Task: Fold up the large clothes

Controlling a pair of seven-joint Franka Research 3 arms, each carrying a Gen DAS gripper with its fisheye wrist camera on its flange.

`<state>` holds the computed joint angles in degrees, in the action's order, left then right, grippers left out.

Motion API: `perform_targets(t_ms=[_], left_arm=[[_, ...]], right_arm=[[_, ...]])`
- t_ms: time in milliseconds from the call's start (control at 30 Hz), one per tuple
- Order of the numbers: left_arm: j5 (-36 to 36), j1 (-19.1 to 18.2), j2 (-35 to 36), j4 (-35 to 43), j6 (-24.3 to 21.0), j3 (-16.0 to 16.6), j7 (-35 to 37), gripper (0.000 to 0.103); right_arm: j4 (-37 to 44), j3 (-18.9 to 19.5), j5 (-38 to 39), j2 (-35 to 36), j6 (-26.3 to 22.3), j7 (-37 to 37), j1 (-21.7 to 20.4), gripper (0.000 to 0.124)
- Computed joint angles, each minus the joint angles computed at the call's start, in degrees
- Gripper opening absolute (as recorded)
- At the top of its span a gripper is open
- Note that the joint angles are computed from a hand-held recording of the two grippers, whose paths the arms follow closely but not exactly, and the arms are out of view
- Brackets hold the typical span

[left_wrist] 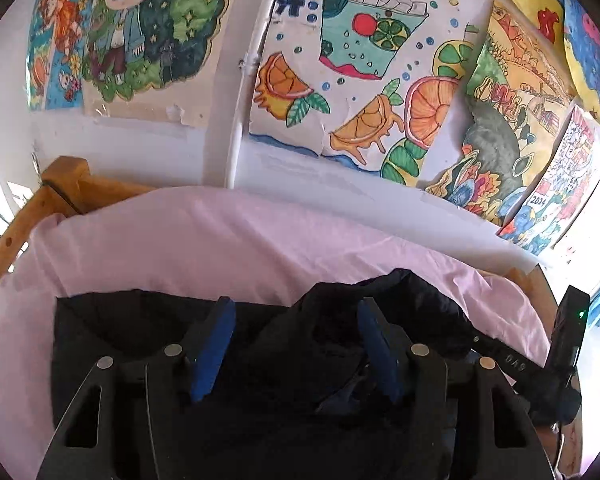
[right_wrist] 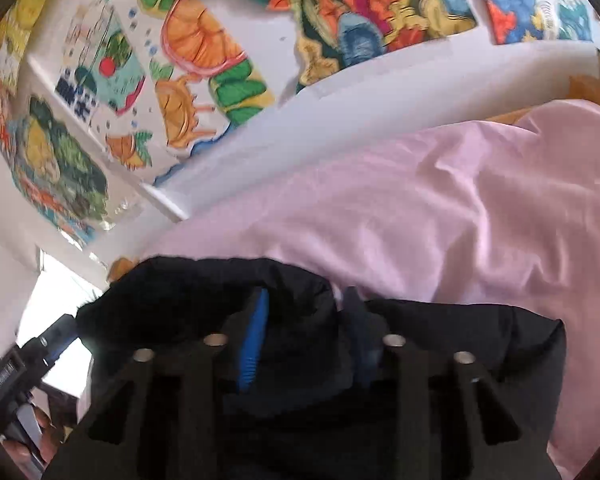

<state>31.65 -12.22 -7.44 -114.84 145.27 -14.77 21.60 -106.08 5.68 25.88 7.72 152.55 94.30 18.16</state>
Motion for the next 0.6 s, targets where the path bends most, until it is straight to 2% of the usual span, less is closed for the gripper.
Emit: perform_targets(t_ms=[33, 67, 100, 300, 467, 600], left_arm=[[-0.24, -0.06, 0.19, 0.11, -0.51, -0.01, 0.23, 0.053], [-0.99, -0.22, 0.31, 0.02, -0.45, 0.13, 1.10, 0.027], [-2.13, -0.44, 0.37, -0.02, -0.46, 0.31, 2.35, 0.008], [2.05, 0.37, -7.62, -7.25, 3.12, -0.93, -1.82, 0.007], [-0.43, -1.14, -18.66, -16.12, 4.33, -1.32, 3.21, 0.006], [-3.25, -2.90, -24.06, -20.89, 1.79, -2.77, 6.94, 0.005]], right_arm=[[-0.40, -0.17, -1.85, -0.28, 0.23, 0.58, 0.42, 0.022], [-1.02, 0.03, -1.35, -0.73, 0.85, -0.37, 0.36, 0.013], [-2.01, 0.41, 0.55, -1.65, 1.54, -2.05, 0.11, 0.011], [-6.88, 0.66, 7.19, -8.74, 1.48, -13.73, 0.29, 0.008], [-17.11, -1.33, 12.42, -20.65, 2.23, -26.53, 2.65, 0.007], [-24.19, -2.74, 13.00, -27.76, 2.71, -33.00, 4.62, 0.007]])
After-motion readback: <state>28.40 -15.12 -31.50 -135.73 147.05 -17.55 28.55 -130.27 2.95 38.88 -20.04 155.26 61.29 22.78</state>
